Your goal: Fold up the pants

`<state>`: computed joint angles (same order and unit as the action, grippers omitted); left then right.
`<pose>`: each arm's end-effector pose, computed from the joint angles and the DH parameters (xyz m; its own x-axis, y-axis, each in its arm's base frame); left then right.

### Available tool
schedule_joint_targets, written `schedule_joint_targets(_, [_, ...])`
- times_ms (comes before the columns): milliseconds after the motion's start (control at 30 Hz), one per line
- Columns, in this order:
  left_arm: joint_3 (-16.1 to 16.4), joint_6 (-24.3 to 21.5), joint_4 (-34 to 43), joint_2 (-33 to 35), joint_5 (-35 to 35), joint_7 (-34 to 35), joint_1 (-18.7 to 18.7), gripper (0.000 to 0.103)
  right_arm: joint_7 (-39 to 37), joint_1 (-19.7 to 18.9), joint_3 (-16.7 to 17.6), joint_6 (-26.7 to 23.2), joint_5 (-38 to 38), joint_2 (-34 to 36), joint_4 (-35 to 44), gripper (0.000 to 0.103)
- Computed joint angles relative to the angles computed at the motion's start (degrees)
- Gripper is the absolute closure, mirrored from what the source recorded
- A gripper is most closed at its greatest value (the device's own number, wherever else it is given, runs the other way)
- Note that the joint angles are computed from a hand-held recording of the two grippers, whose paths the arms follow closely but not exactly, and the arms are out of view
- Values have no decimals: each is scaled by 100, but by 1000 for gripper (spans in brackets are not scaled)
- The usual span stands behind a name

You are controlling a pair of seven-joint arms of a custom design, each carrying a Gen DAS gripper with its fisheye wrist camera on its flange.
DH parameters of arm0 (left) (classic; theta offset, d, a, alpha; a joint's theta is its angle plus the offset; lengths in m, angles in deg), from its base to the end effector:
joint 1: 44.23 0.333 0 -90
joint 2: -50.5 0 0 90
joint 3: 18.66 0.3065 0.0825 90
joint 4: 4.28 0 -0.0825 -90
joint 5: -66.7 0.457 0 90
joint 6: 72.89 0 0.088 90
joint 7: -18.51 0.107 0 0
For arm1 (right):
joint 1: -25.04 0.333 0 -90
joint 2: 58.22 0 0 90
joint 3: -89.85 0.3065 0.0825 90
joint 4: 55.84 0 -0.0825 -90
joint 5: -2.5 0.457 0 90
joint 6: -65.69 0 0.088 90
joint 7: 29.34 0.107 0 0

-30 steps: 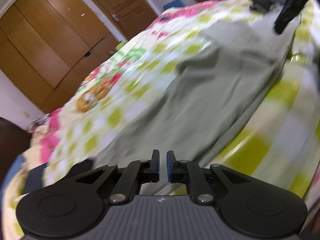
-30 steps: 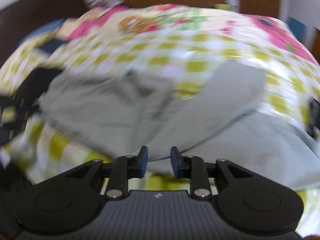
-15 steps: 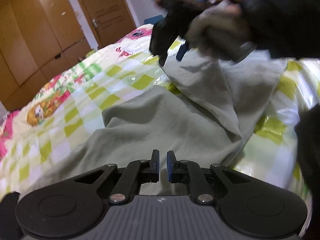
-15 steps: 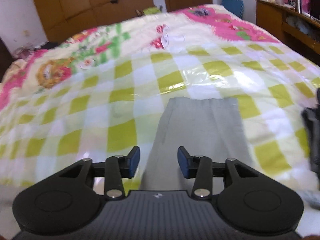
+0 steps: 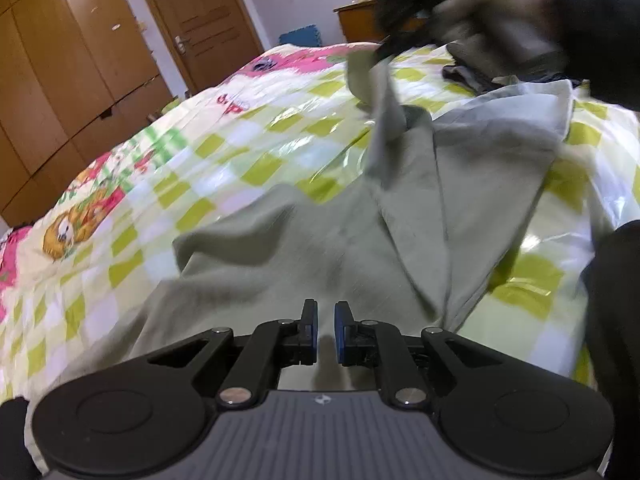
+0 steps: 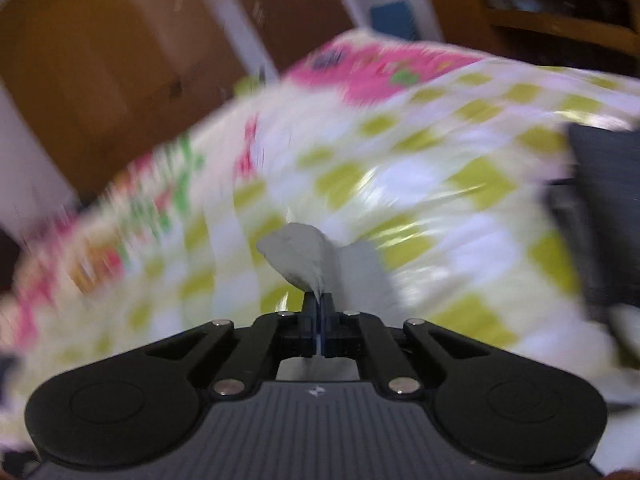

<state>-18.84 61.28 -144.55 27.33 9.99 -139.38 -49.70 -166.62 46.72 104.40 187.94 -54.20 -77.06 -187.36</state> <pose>0.5146 -0.0639 0.4422 -0.9246 -0.2430 -0.2932 0.0249 0.7297 -0.6833 0.4592 0.2966 0.4740 -0.7199 -0.5055 -0.4756 -0.0839 0.7436 -0.6633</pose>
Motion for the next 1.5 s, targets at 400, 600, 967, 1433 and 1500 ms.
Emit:
schedule_joint_targets(400, [-169, 181, -658, -746, 374, 303, -376, 73, 3214, 1439, 1184, -1947, 1412, -2259, -2132, 101])
schedule_joint_targets(600, [-211, 415, -763, -832, 538, 283, -565, 72, 3779, 1699, 1315, -2344, 1130, -2000, -2009, 101])
schedule_joint_targets(967, [-145, 485, -835, -874, 653, 313, -734, 72, 4252, 2200, 1136, -3104, 1730, -1578, -1722, 92])
schedule_joint_targets(1433, [-150, 515, -864, -886, 664, 210, -748, 72, 4742, 2181, 942, -2648, 1484, -2143, -2427, 97])
schedule_joint_targets(1500, [-162, 531, -862, -889, 685, 207, -751, 72, 5016, 2176, 1043, -2409, 1233, -2368, -2637, 98])
